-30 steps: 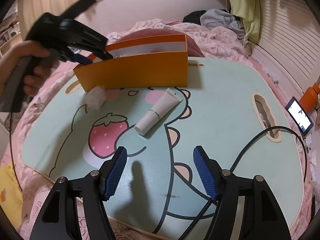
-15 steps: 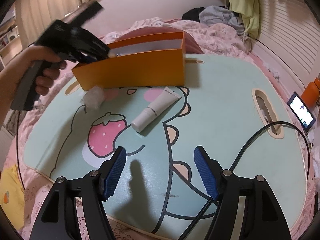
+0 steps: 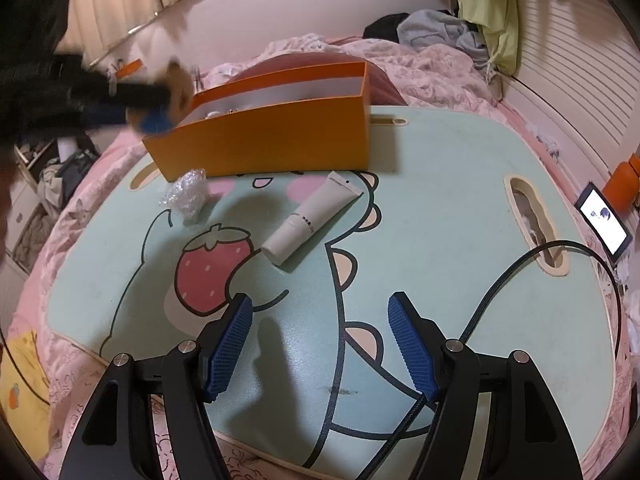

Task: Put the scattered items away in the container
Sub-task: 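Grasp the tan plush in the box with the left tool, set it on table, then grasp the red-and-black block in the box with the right tool, set it down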

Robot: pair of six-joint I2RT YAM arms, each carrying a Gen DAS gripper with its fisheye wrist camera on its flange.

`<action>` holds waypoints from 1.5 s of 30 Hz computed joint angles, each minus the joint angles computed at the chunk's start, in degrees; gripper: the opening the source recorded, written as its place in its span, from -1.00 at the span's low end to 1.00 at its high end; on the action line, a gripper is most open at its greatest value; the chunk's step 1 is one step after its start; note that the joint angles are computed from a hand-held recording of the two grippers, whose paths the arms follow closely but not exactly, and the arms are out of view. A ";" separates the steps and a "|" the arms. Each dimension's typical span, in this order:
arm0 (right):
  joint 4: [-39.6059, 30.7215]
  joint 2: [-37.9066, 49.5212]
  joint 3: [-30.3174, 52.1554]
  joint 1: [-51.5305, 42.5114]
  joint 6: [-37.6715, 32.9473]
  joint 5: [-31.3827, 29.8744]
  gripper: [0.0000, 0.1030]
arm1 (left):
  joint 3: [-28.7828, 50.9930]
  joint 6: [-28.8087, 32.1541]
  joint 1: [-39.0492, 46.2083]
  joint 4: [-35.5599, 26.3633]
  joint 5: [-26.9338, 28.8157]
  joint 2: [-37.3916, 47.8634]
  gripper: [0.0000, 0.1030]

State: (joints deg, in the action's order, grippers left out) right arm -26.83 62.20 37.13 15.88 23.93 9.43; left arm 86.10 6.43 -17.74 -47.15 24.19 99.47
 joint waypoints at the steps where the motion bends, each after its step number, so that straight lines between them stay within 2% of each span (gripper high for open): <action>1: -0.02 0.13 0.09 -0.05 -0.09 0.01 0.37 | -1.51 -0.28 -0.37 0.99 -0.24 0.04 -0.25; 9: -0.03 0.22 0.14 -0.31 -0.35 -0.14 0.37 | -8.39 -2.30 -1.28 8.41 -0.48 -0.61 -0.10; 12: 0.08 0.26 0.08 -0.28 -0.22 -0.13 0.38 | -11.33 -2.79 -0.72 11.27 -0.57 -3.24 0.11; 14: 0.11 0.31 0.06 -0.17 -0.17 -0.03 0.38 | -13.75 -2.83 -0.17 13.44 -0.92 -5.92 0.32; 24: 0.29 0.24 -0.11 -0.30 -0.16 -0.38 0.38 | -28.34 -5.37 5.44 19.56 -2.37 -16.93 0.34; 27: 0.09 1.27 1.28 -2.76 -1.87 -4.02 0.38 | -33.71 -6.26 6.92 21.87 -2.75 -19.95 0.34; 29: -0.24 2.00 3.67 -5.12 -2.78 -5.34 0.38 | -36.23 -4.88 6.53 23.08 -5.35 -21.04 0.34; 32: -0.55 3.26 9.56 -9.25 -5.01 -11.12 0.33 | -38.10 -5.12 4.53 25.34 -10.42 -20.55 0.34; 35: -3.82 10.16 20.14 -13.25 -7.40 -19.85 -0.02 | -38.95 -6.36 2.85 27.56 -11.80 -19.16 0.34; 37: -7.72 18.05 29.74 -14.34 -7.59 -22.40 -0.19 | -39.82 -7.06 1.03 29.88 -13.87 -18.50 0.34; 39: -11.86 27.10 39.62 -14.42 -7.68 -22.60 -0.25 | -40.65 -6.70 -0.78 31.90 -16.49 -18.20 0.38; 42: -19.74 42.45 55.38 -13.91 -6.36 -19.74 -0.27 | -41.32 -6.04 -3.36 33.44 -20.01 -17.59 0.62; 45: -24.82 52.98 66.13 -13.65 -4.13 -16.23 -0.27 | -42.25 -6.01 -3.50 34.61 -20.18 -17.83 0.67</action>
